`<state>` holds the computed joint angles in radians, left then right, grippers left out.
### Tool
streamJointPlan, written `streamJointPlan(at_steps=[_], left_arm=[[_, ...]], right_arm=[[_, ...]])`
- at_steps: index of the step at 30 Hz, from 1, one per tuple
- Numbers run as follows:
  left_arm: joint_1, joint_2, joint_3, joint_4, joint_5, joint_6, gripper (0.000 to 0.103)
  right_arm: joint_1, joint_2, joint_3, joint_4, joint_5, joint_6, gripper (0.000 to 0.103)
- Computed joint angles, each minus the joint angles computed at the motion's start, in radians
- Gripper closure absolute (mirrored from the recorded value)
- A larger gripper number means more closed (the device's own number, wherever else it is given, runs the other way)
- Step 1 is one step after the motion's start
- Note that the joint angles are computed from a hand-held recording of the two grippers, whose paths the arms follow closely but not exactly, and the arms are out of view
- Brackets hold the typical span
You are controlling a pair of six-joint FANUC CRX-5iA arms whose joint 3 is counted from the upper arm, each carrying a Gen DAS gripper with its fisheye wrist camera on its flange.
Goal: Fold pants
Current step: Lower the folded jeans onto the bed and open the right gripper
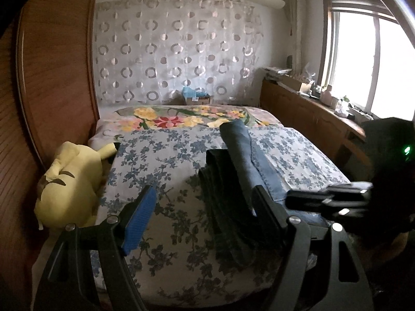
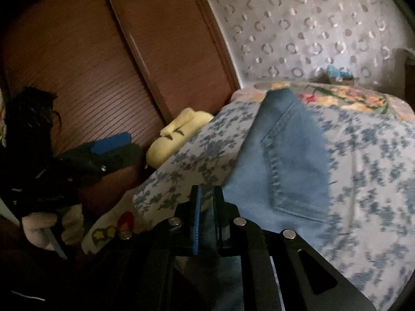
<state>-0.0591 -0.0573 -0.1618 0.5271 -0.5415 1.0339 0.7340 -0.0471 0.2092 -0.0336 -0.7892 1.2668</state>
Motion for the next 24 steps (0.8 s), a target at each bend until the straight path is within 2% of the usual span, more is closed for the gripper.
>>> streamJointPlan(at_steps=[2,5,10,13,16,24], left_arm=[[-0.006,0.004,0.005,-0.002,-0.001,0.0,0.027],[-0.015,0.01,0.01,-0.002,-0.004,-0.002,0.027],[-0.028,0.026,0.023,-0.01,-0.014,0.004,0.027],[-0.034,0.036,0.033,-0.024,-0.021,0.015,0.027],[-0.037,0.044,0.039,-0.036,-0.031,0.025,0.027],[-0.038,0.046,0.037,-0.043,-0.036,0.037,0.027]], right_arm=[[0.015,-0.048,-0.049,0.045,0.023,-0.029,0.09],[0.036,-0.092,-0.123,0.188,0.048,-0.115,0.085],[0.053,-0.104,-0.206,0.366,0.024,-0.228,0.08],[0.039,-0.068,-0.185,0.28,-0.019,-0.186,0.08],[0.052,-0.051,-0.19,0.229,-0.013,-0.17,0.08],[0.089,-0.021,-0.243,0.28,0.06,-0.254,0.079]])
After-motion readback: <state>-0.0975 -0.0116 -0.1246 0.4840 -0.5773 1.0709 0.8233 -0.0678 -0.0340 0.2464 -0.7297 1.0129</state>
